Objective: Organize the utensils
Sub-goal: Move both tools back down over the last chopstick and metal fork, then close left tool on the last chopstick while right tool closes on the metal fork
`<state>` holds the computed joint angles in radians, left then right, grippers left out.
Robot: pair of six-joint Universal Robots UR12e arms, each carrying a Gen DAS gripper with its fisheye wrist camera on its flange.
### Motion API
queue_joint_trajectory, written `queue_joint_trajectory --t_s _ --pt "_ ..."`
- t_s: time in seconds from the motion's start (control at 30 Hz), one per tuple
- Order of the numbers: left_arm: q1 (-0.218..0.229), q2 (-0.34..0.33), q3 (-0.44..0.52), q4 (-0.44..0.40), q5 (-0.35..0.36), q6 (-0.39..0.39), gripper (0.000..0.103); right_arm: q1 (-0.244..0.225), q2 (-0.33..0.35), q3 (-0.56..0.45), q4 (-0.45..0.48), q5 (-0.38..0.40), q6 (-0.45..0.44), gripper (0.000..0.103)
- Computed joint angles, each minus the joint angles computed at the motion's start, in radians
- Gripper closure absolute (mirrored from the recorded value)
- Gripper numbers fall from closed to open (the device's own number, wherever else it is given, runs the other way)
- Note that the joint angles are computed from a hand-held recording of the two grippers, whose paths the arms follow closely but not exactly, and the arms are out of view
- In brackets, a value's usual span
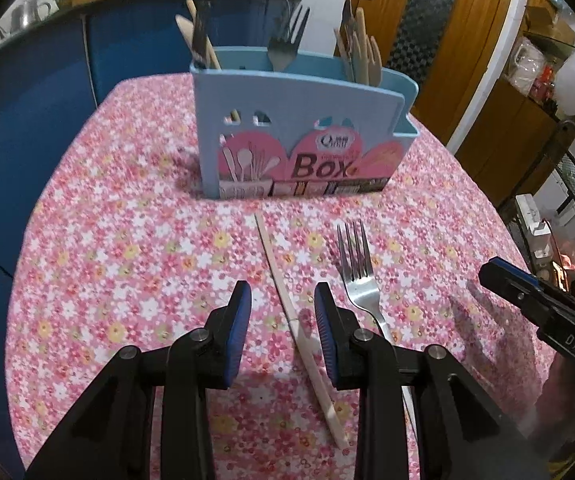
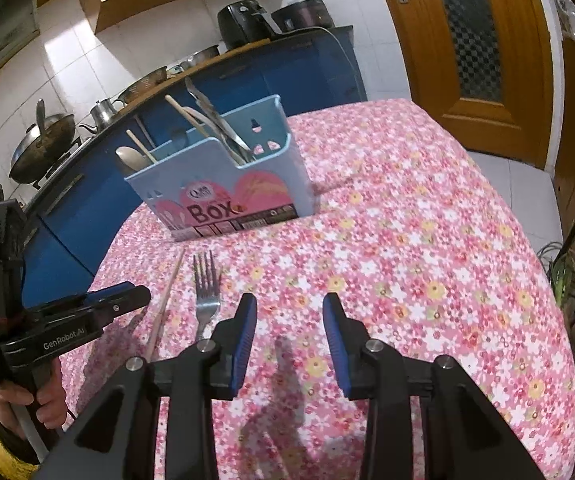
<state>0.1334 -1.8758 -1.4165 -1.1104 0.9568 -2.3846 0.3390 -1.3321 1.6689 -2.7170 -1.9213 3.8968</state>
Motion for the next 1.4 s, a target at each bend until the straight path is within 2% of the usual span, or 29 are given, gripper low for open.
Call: queue_joint_trajectory --t_s 0.17,0.3,0.4,0.5,0.63,0.67,0.8,1.0,1.2,1.4 --pt "-0.011 -0.017 0.028 -0.059 0.026 -0.006 0.071 -0.007 -0.005 0.02 -0.019 0.017 0.015 0.064" --pt "-0.02 -0.037 0.063 -0.139 0.05 0.004 0.071 -0.012 -0.006 0.03 -0.036 0.034 0.025 0.061" --pt "-0.028 -0.043 0.074 -0.158 0.065 0.009 0.072 -0.013 -0.007 0.036 -0.042 0.041 0.027 0.061" --pt "-0.038 -0.048 0.086 -0.165 0.098 0.017 0.077 -0.015 -0.007 0.04 -0.047 0.047 0.029 0.061" --pt "-0.051 -0.057 0.098 -0.16 0.13 0.002 0.095 -0.017 -0.008 0.046 -0.056 0.053 0.034 0.061" --pt "-0.052 -0.063 0.109 -0.169 0.127 -0.003 0.095 -0.018 -0.008 0.047 -0.058 0.056 0.035 0.061" --pt "-0.042 -0.085 0.141 -0.215 0.083 -0.035 0.099 -0.02 -0.008 0.05 -0.059 0.071 0.04 0.061" --pt "-0.014 -0.084 0.128 -0.217 -0.008 -0.061 0.1 -0.019 0.001 0.033 -0.04 0.083 0.026 0.061" --pt "0.023 -0.063 0.088 -0.132 -0.089 -0.111 0.1 -0.017 0.022 -0.009 0.002 0.103 -0.015 0.061" --pt "0.051 -0.05 0.062 -0.064 -0.131 -0.127 0.1 -0.021 0.053 -0.068 0.06 0.151 -0.084 0.061"
